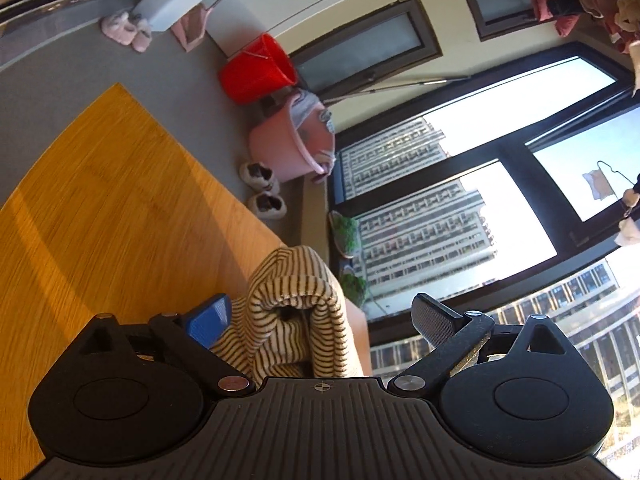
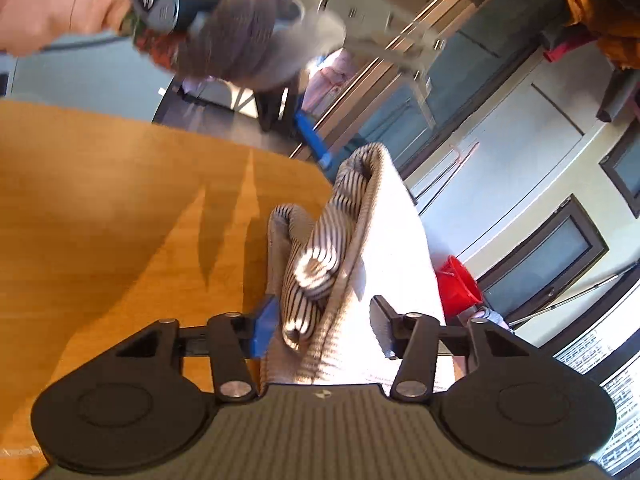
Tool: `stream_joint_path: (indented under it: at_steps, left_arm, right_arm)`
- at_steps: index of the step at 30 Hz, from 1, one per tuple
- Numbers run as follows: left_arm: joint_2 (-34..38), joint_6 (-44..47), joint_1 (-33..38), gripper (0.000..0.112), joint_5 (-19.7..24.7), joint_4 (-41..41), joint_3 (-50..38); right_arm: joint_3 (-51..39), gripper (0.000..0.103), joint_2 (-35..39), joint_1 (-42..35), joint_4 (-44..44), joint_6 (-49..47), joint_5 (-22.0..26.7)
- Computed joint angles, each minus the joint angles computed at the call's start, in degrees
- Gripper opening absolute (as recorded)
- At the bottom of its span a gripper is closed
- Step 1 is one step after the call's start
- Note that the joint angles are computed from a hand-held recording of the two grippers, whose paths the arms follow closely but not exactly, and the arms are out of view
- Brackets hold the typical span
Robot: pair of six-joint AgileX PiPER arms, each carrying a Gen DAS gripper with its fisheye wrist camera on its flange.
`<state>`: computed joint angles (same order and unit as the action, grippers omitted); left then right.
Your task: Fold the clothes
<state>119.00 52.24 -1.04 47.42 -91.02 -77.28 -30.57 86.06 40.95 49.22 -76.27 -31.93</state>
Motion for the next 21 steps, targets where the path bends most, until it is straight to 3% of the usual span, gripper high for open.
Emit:
stream_joint_path:
  at_steps: [1, 2, 5, 7, 8, 9, 12, 17, 21]
  left_arm:
    - [0.7, -1.3, -0.4, 0.069, -0.6, 1.0, -0.7]
    - [1.4, -2.6, -0.9, 0.059, -1.2, 2.1, -1.4]
    - [2.2, -2.4, -1.1, 0.052, -0.7, 0.8, -0.4]
    - [1.7, -0.8, -0.6, 0.047, -0.2, -0.2, 1.1]
    - [1.6, -0.8, -0.2, 0.045, 0.3, -0.2, 1.3]
    - [1.5, -0.9, 0.2, 0.044, 0.8, -0.1, 1.6]
    - [1.3, 0.9, 0.9, 0.041, 3.4, -1.7, 2.3]
    - [0.5, 3.0, -0.4, 0.041, 5.9, -2.3, 4.4]
    - [0.4, 2.9, -1.7, 0.041, 2.1, 1.6, 6.1]
  right_arm:
    - [-0.7, 0.068, 0.9, 1.3, 0.9, 0.7, -2.1]
    - [-1.5, 0.07, 1.7, 2.6, 1.7, 1.3, -4.1]
    - [-4.8, 0.072, 7.1, 4.8, 2.8, 3.5, -9.5]
    - [-6.3, 0.07, 10.5, 3.8, 2.0, 4.2, -9.6]
    - [-7.2, 0.064, 12.1, 3.4, 1.7, 4.4, -9.6]
    - [-7.8, 0.037, 13.4, 2.8, 1.4, 4.5, -9.6]
    - [-6.7, 0.024, 10.5, 0.4, -1.7, 3.8, -7.5]
    - [-4.3, 0.023, 2.1, -3.6, -0.3, -10.8, -3.2]
    - [-0.4, 0.023, 5.9, -1.8, -1.0, -12.9, -6.1]
